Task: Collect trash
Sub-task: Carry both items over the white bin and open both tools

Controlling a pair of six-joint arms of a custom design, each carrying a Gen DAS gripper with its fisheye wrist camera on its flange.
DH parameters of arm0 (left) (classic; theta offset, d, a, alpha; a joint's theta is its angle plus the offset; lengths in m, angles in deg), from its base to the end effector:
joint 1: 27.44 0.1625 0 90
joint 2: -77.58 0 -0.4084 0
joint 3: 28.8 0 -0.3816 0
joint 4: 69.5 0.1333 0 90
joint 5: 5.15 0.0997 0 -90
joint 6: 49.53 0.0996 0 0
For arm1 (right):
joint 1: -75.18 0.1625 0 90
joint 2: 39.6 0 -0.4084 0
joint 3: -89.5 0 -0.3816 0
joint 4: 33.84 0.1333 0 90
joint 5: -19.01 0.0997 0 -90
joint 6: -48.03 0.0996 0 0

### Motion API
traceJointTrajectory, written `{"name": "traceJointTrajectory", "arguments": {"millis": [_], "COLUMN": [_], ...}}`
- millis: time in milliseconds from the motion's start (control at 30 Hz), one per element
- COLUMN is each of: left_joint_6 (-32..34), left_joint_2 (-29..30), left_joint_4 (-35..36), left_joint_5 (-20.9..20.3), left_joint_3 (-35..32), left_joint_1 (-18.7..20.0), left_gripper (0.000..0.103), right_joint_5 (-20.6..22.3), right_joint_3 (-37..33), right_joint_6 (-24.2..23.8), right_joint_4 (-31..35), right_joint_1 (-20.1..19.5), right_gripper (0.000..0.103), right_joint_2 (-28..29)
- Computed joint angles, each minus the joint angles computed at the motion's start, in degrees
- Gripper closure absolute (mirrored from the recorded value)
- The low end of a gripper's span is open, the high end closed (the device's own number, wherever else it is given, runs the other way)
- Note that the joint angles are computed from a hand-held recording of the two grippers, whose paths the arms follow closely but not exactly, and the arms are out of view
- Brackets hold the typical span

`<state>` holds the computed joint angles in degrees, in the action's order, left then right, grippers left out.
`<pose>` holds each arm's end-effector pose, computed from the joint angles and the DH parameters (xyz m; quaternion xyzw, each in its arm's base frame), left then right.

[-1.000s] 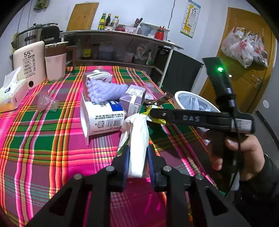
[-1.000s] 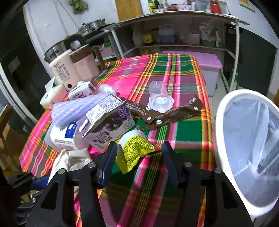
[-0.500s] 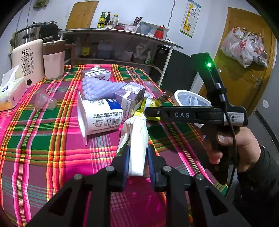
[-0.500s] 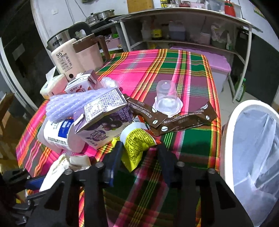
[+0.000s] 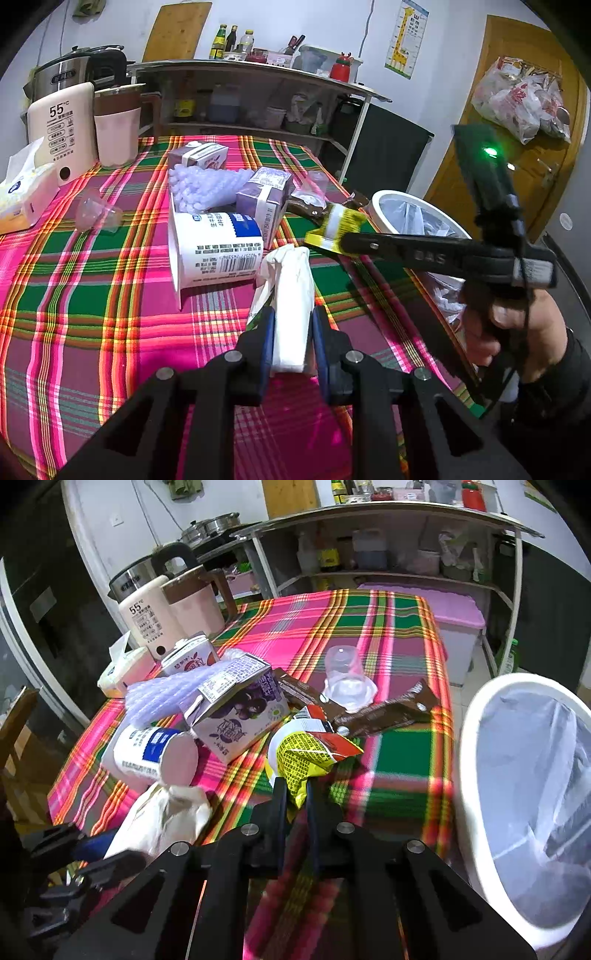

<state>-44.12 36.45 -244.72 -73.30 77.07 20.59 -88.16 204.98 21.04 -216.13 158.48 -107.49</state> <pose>-0.2720 -0.5572 0.0343 0.3574 0.8984 -0.2242 0.1223 0.0391 -0.5573 0.2616 0.1052 -0.9102 0.3199 0.2411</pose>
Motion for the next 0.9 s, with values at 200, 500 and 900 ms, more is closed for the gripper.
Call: {"name": "traceJointTrajectory", "arguments": {"millis": [200, 500, 900], "left_joint_6": [-0.33, 1.27, 5.55], "left_joint_2": [0.46, 2.62, 9.89], "left_joint_4": [0.91, 2.50, 6.13], "left_joint_5": [-0.51, -2.15, -6.18], "left_joint_3": [-0.74, -3.92, -14.34], "left_joint_1": [-0.74, -2.65, -5.04], "left_gripper": [0.082, 0.082, 0.082], "right_joint_5": [1.21, 2.14, 0.14], "right_joint_3": [4.55, 9.67, 11.94], "right_joint_6": [1.26, 2.35, 3.80], "right_joint_4": [-2.12, -5.70, -7.72], "right_joint_1": [-1.04, -2.79, -6.95], "right_gripper": [0.092, 0.092, 0.092], "right_joint_2": [-4.40, -10.96, -17.10]}}
